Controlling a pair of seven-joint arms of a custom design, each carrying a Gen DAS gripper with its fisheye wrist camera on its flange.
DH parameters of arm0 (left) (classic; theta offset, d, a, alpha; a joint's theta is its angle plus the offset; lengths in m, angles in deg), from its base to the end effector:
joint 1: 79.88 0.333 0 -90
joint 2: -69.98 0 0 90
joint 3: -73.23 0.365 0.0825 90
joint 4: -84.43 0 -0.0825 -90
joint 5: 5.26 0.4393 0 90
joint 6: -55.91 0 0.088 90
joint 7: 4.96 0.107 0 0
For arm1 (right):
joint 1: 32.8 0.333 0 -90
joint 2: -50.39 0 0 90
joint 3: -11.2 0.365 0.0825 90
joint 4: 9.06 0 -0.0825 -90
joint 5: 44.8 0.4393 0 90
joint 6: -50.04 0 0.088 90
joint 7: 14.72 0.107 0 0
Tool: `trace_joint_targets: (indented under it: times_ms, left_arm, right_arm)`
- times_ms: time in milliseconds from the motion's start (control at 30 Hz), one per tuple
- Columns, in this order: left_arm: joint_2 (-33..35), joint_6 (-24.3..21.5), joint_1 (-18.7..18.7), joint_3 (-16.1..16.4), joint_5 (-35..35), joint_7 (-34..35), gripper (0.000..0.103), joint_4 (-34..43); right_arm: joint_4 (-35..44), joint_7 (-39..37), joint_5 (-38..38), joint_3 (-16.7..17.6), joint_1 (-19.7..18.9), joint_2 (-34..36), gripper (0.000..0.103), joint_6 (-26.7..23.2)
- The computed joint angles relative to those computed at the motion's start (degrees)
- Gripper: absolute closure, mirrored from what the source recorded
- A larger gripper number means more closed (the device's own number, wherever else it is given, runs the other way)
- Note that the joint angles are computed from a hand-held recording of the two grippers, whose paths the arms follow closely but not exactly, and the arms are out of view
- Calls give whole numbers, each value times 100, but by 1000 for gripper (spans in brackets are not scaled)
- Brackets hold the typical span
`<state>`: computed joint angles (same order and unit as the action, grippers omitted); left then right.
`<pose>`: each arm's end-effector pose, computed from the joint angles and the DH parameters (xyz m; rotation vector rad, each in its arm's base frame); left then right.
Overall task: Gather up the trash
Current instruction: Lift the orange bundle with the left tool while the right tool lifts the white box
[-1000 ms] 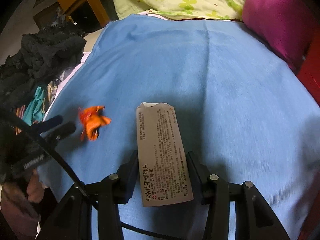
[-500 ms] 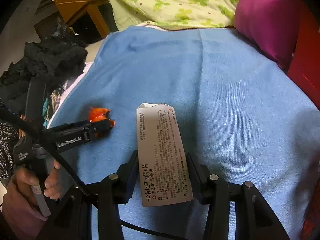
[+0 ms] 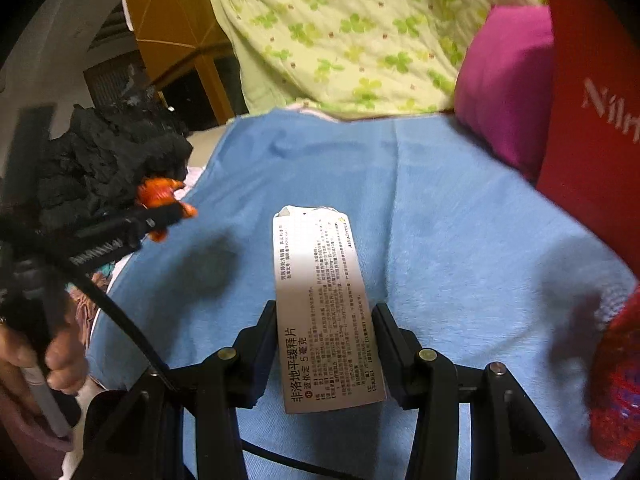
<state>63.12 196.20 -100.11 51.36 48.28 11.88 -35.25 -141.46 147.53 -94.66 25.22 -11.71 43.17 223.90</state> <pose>0.4435 -0.4111 0.5515 -1.6098 1.7320 -0.7334 0.4276 0.3762 0.4892 -1.7656 1.4540 -0.4261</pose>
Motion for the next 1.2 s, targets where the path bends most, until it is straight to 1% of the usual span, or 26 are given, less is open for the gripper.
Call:
trace_joint_targets:
  times_ms: [133,267,567,733,800,867,1000,1200]
  left_arm:
    - [-312,-283,-60,-206,223,-64,55,9]
    - [-582,-520,-100,-452,395,-101,55,50]
    - [-834,-953,-212,-900,746,-223,55,247]
    - [-839,-1140,-297,-1040,814,-227,55,375]
    - [-807,-1202,-333,-1074,847,-228,55,430]
    - [-790,-1235,-373,-1090,880,-239,55,461]
    - [-754,-1303,-456,-1121,931,-265,55,541]
    - [-634,-1461,-595,-1146,1048,-264,55,677]
  right_arm:
    - [-155,545,-567,257,-221,-586,54,-224]
    - [-324,747,-727,482,-368,-1166,54,-464]
    - [-952,546,-161,766,-580,-2504,54,-724]
    - [-1217,338,223,904,-689,-3104,54,-821]
    - [-1338,249,379,939,-699,-3372,54,-886]
    - [-1406,174,474,982,-789,-3510,54,-863]
    - [-1554,15,675,1070,-871,-3880,54,-993]
    - [-1733,-157,938,1093,-921,-4286,54,-1050]
